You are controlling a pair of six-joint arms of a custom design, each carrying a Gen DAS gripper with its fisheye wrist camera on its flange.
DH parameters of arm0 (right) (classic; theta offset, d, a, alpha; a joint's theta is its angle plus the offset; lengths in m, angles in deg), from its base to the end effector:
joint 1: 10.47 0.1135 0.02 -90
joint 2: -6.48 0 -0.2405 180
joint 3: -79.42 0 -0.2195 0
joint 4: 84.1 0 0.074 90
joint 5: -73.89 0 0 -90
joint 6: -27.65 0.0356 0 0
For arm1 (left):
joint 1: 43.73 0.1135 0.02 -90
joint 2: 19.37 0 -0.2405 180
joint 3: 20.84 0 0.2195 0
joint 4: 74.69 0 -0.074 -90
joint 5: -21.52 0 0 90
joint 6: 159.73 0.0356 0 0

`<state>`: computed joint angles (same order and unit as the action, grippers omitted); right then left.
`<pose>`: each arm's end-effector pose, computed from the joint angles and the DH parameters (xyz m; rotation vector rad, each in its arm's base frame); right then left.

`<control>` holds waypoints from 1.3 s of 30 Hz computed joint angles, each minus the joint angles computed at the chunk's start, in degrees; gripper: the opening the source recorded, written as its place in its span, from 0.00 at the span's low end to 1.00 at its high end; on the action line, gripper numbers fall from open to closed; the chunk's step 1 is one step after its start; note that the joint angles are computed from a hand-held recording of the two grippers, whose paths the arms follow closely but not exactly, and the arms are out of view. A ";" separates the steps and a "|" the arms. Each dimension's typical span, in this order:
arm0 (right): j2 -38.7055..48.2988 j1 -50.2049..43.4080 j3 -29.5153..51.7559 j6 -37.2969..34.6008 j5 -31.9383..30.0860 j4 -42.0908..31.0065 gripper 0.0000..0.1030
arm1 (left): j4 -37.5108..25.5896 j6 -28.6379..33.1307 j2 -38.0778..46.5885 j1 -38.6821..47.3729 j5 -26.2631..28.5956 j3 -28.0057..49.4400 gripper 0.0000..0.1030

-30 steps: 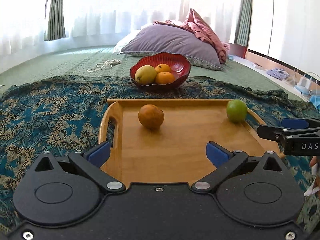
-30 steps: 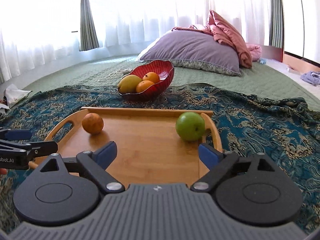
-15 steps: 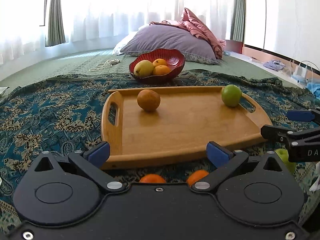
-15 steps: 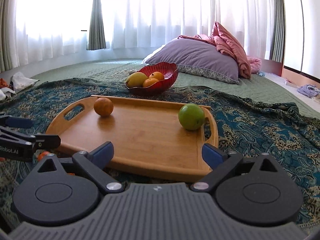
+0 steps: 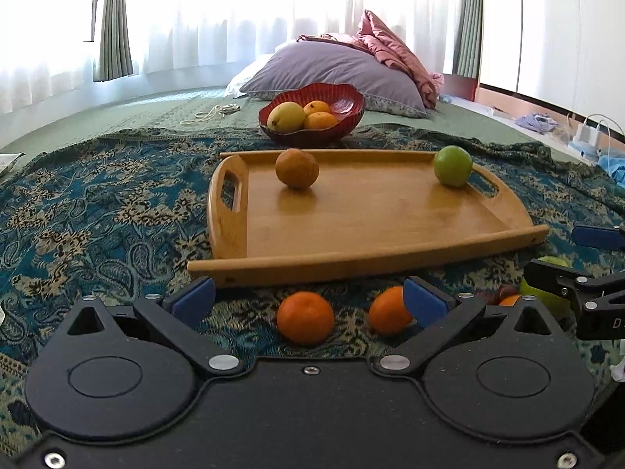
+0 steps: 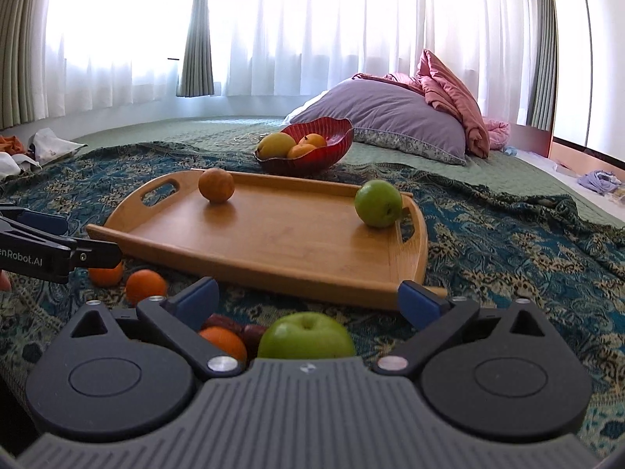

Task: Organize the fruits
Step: 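Move both tools back toward the remaining loose fruit beside the tray, then grasp a tangerine with the left tool while the right tool grasps the second green apple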

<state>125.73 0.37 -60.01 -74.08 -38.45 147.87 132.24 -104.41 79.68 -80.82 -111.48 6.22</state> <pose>0.2686 0.0652 0.0600 -0.6319 1.9193 0.3865 0.1713 -0.0990 0.0715 -0.2967 2.0982 0.1604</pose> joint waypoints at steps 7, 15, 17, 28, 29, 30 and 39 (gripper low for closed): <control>2.14 -0.56 -0.91 1.90 0.28 2.63 1.00 | 1.70 -1.69 2.92 -0.09 0.22 -0.39 1.00; 4.93 -1.48 -2.64 4.50 0.84 8.03 1.00 | 5.07 -3.88 4.63 0.06 0.53 -1.87 0.93; 6.24 -1.73 -3.55 5.39 1.10 11.34 1.00 | 5.43 -3.95 4.62 0.27 0.80 -2.16 0.89; 10.09 -0.27 -5.79 8.94 5.91 20.35 0.94 | 2.99 -4.03 5.98 0.29 -0.13 -0.74 0.62; 10.28 -0.37 -5.90 9.27 5.66 20.66 0.94 | 3.39 -4.01 6.15 0.35 0.11 -0.88 0.60; 10.43 -0.47 -6.00 9.50 5.34 20.88 0.93 | 3.68 -3.93 6.27 0.55 0.46 -0.90 0.58; 10.79 -0.25 -5.90 12.44 3.01 19.28 0.77 | 4.69 -2.75 8.77 2.04 1.95 0.82 0.46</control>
<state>136.52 0.12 -65.90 -61.64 -35.44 167.15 136.93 -107.16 88.46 -78.79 -109.53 7.04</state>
